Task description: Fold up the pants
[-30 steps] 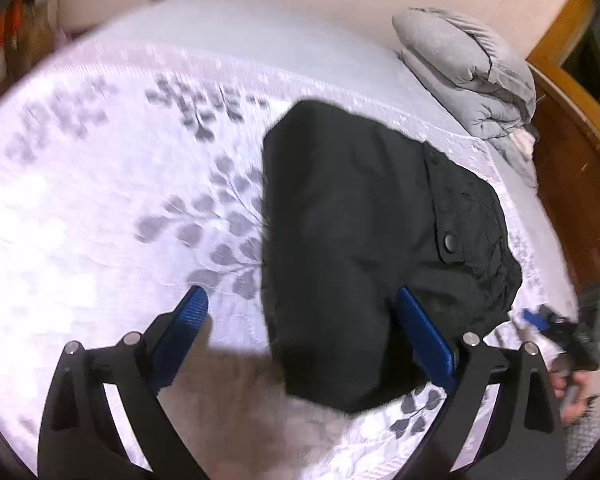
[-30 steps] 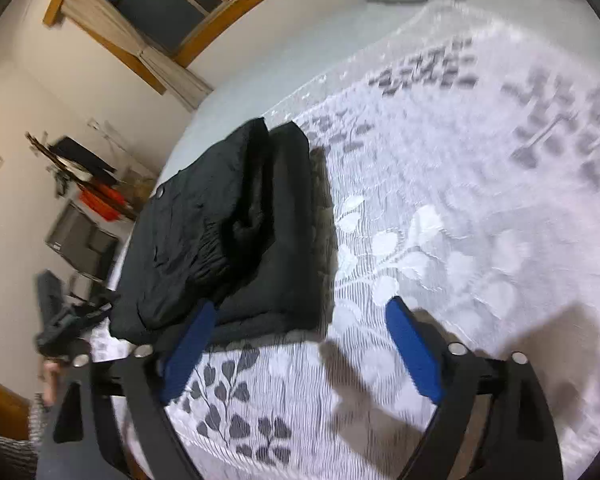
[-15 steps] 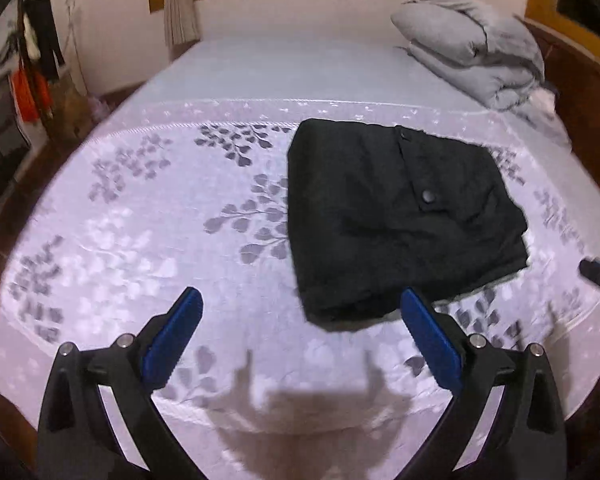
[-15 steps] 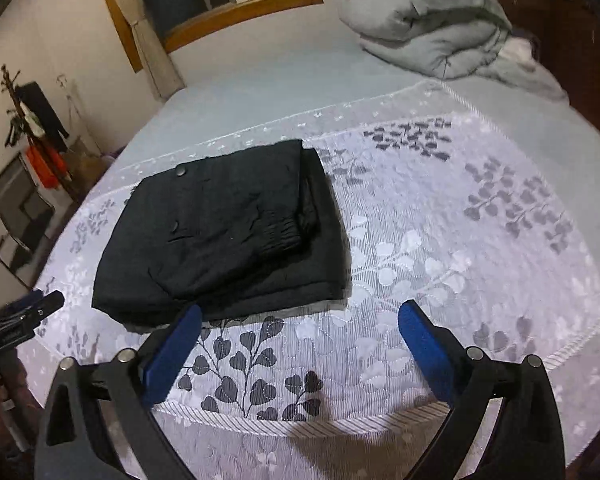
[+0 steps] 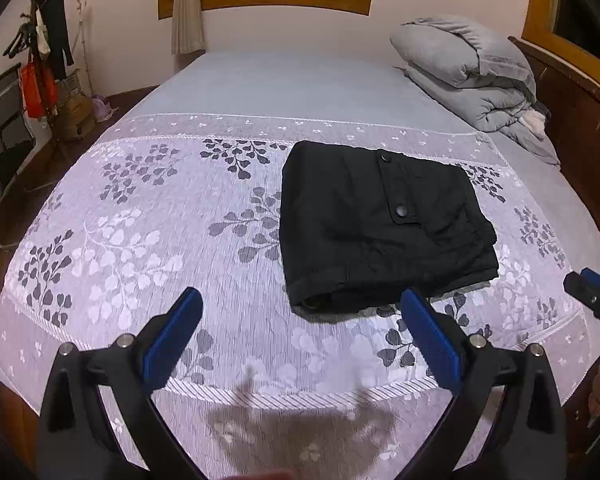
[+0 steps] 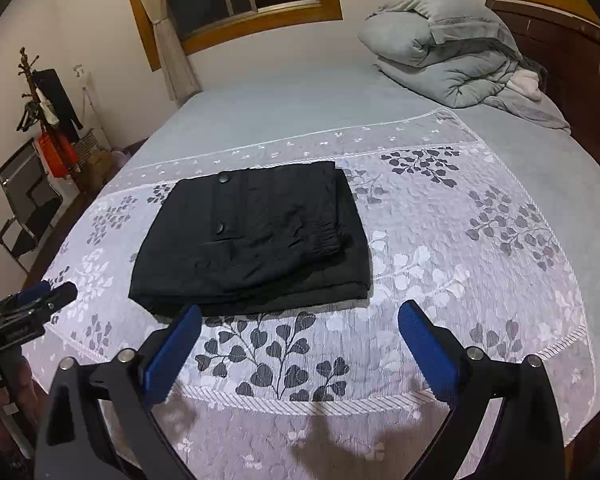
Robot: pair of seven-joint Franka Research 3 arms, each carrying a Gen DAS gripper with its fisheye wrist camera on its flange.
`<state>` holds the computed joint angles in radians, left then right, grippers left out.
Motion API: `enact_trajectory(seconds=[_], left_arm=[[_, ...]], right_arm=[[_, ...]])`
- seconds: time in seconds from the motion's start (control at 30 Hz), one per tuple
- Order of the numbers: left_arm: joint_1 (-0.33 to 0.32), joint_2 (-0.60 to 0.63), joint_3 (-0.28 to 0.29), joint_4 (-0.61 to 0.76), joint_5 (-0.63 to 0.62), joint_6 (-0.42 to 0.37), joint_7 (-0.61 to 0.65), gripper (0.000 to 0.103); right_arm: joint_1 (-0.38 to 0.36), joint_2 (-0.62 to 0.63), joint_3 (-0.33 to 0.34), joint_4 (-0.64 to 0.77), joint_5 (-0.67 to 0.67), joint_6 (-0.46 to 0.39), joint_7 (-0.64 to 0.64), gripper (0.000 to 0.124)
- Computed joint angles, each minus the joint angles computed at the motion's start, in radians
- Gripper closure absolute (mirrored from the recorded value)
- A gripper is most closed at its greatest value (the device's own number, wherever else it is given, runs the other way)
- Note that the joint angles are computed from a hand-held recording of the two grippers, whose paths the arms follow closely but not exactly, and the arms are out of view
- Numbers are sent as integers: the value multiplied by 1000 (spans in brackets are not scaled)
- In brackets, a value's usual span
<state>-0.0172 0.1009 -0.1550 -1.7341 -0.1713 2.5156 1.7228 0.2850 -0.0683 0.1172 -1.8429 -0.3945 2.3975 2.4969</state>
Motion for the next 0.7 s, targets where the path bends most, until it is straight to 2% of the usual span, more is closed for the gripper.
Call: enact_trajectory(seconds=[0.7], left_arm=[[-11,-29,6,-22,16,7,23,4]], right_arm=[[3,-7,10,3,4,2,-7,25]])
